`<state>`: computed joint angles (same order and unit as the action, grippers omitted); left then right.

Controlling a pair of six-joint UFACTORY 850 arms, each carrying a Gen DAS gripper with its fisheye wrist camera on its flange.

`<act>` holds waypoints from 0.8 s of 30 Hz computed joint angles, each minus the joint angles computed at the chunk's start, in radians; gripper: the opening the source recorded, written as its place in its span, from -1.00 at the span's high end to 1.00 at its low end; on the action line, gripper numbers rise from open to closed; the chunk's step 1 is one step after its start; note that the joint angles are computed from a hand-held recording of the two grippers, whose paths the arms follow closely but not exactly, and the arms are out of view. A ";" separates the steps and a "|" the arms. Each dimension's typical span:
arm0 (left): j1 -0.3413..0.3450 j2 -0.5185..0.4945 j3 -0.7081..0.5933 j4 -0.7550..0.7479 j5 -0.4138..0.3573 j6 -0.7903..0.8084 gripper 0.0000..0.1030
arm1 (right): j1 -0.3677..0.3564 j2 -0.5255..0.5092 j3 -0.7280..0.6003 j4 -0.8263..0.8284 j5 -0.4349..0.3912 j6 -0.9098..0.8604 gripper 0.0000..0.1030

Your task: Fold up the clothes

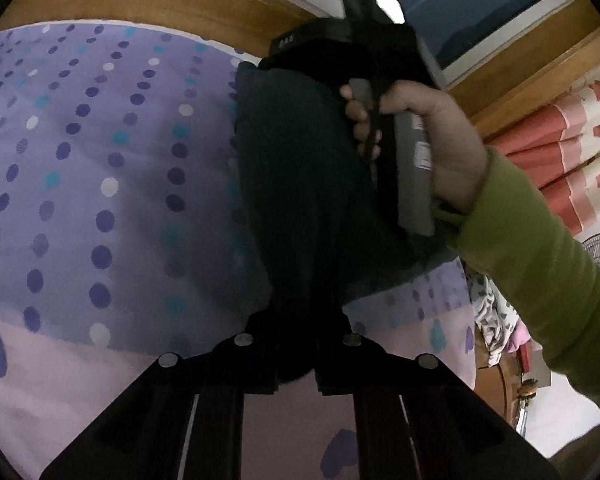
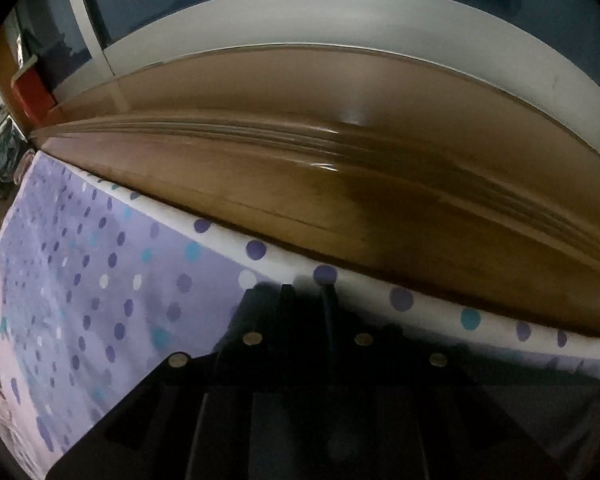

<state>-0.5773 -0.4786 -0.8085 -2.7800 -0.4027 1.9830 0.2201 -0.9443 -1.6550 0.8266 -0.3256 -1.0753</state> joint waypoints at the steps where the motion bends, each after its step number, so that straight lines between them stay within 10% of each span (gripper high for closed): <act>1: -0.002 0.013 0.008 -0.005 0.012 0.012 0.79 | -0.002 -0.002 0.000 0.011 0.003 -0.012 0.78; 10: 0.031 0.094 0.049 0.253 0.099 -0.141 0.76 | -0.132 0.139 0.146 0.353 -0.216 -0.385 0.56; 12: 0.035 0.115 0.057 0.283 0.113 -0.142 0.76 | -0.164 0.204 0.236 0.415 -0.231 -0.467 0.29; 24: 0.077 -0.032 -0.145 0.405 0.073 -0.131 0.76 | -0.245 0.351 0.630 0.469 -0.223 -0.607 0.28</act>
